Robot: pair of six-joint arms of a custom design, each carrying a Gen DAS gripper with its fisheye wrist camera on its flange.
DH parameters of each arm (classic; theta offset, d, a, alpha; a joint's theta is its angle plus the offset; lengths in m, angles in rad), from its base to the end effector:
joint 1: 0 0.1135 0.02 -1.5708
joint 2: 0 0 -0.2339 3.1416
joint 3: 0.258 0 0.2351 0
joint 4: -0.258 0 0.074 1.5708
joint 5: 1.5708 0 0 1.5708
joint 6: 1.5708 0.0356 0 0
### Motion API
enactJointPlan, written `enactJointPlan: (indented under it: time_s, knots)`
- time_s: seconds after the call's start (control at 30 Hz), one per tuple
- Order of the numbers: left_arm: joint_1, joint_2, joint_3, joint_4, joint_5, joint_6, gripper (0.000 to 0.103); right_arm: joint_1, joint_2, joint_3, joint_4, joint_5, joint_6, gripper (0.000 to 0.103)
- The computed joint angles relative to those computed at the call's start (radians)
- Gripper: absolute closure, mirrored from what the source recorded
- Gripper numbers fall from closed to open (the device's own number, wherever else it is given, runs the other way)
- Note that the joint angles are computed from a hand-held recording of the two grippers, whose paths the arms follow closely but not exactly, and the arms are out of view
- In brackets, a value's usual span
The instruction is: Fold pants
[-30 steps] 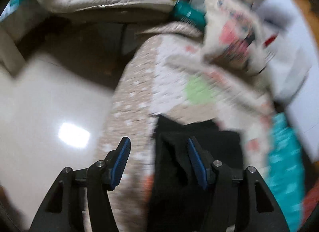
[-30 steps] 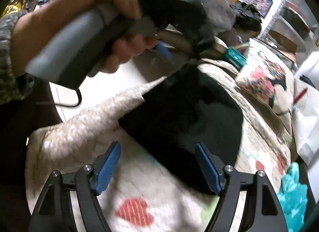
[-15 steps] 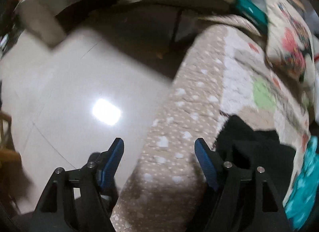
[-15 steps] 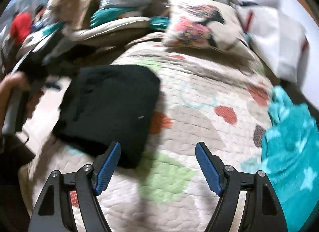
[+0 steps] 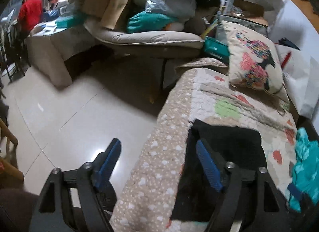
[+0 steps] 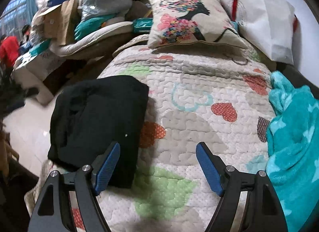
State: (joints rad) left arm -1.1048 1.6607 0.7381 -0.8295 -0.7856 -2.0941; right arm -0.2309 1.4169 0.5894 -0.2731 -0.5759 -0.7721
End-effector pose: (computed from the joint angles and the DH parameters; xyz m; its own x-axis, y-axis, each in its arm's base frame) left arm 0.1160 -0.1747 0.1039 -0.3758 -0.6156 -0.6927 -0.7271 0.6593 -0.1915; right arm 0.2275 -0.0336 0.1253 -0.5881 -0.4628 -0.6633 -0.6400 0.7677 0.0318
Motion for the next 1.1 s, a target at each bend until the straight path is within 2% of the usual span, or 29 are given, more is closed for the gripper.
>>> enactJointPlan:
  time_s: [0.03, 0.1, 0.27, 0.43, 0.53, 0.87, 1.1]
  knots:
    - [-0.008, 0.037, 0.023, 0.018, -0.013, 0.03, 0.016, -0.007, 0.003, -0.008, 0.016, 0.002, 0.009, 0.02]
    - [-0.003, 0.088, 0.063, 0.04, -0.028, 0.104, 0.016, -0.027, 0.008, -0.024, 0.035, -0.003, 0.004, 0.02]
    - [-0.017, 0.223, 0.201, 0.019, -0.088, 0.252, 0.016, -0.076, -0.011, -0.079, 0.099, -0.011, -0.029, 0.02]
    - [-0.016, 0.339, 0.338, -0.076, -0.072, 0.338, 0.016, -0.089, -0.042, -0.094, 0.106, -0.039, -0.028, 0.017]
    - [-0.005, 0.365, 0.363, -0.106, -0.048, 0.346, 0.016, -0.083, -0.053, -0.108, 0.119, -0.035, -0.024, 0.017]
    - [0.004, 0.286, 0.271, -0.021, -0.009, 0.321, 0.016, -0.068, -0.038, -0.121, 0.145, -0.009, -0.006, 0.016]
    - [0.005, 0.281, 0.262, 0.0, -0.005, 0.33, 0.016, -0.066, -0.04, -0.126, 0.149, -0.007, -0.006, 0.016]
